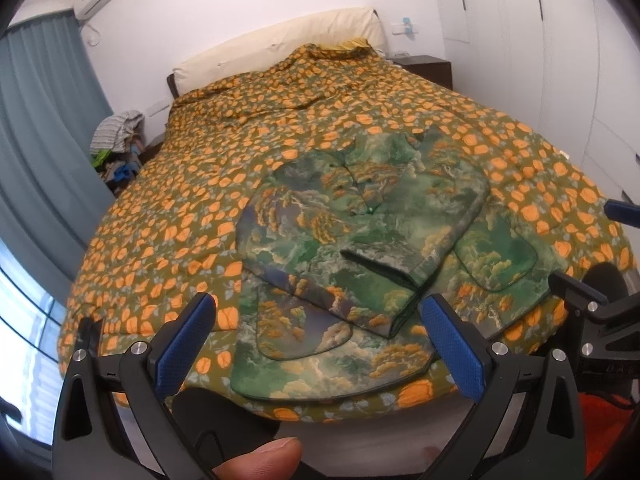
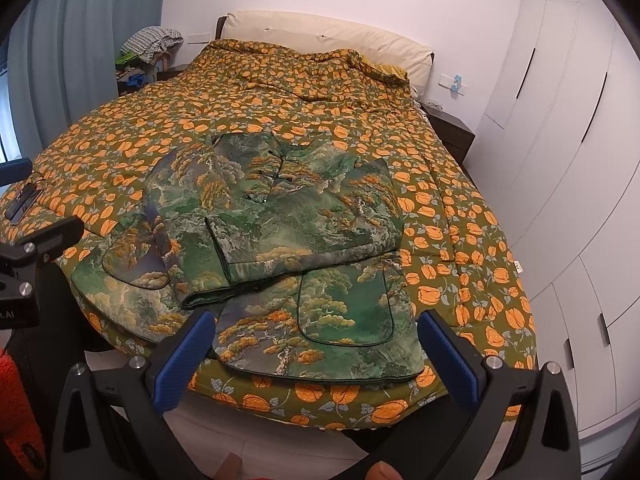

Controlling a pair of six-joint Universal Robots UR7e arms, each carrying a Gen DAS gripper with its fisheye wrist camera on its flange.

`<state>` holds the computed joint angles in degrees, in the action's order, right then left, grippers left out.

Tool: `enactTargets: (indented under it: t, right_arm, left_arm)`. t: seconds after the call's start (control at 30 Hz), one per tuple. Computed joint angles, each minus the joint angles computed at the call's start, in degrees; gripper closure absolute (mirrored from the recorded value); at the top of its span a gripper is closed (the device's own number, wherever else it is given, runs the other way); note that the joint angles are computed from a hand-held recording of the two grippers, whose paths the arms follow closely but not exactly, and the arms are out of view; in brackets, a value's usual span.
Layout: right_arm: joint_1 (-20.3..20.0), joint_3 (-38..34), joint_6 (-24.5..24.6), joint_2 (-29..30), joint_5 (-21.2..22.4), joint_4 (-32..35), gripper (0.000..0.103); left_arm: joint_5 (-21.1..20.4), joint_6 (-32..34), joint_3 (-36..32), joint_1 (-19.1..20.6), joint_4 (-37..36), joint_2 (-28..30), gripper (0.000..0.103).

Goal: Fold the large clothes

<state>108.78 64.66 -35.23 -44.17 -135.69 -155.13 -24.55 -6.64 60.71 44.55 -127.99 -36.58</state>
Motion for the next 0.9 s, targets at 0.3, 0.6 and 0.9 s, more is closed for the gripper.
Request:
enactTargets:
  t: [0.3, 0.6, 0.9]
  right_arm:
    - [0.0, 0.0, 0.1, 0.1, -0.3, 0.0, 0.0]
    - [0.0, 0.0, 0.3, 0.0, -0.3, 0.1, 0.0]
    - [-0.1, -0.1, 0.5, 0.0, -0.2, 0.3, 0.0]
  left_arm:
    - [-2.9, -2.0, -0.4, 0.2, 2.8, -0.5, 0.0]
    - [-4.1, -2.9, -0.4, 0.2, 3.3, -0.7, 0.0]
    - [-5.3, -3.4, -0.2, 0.3, 3.3, -1.0, 0.0]
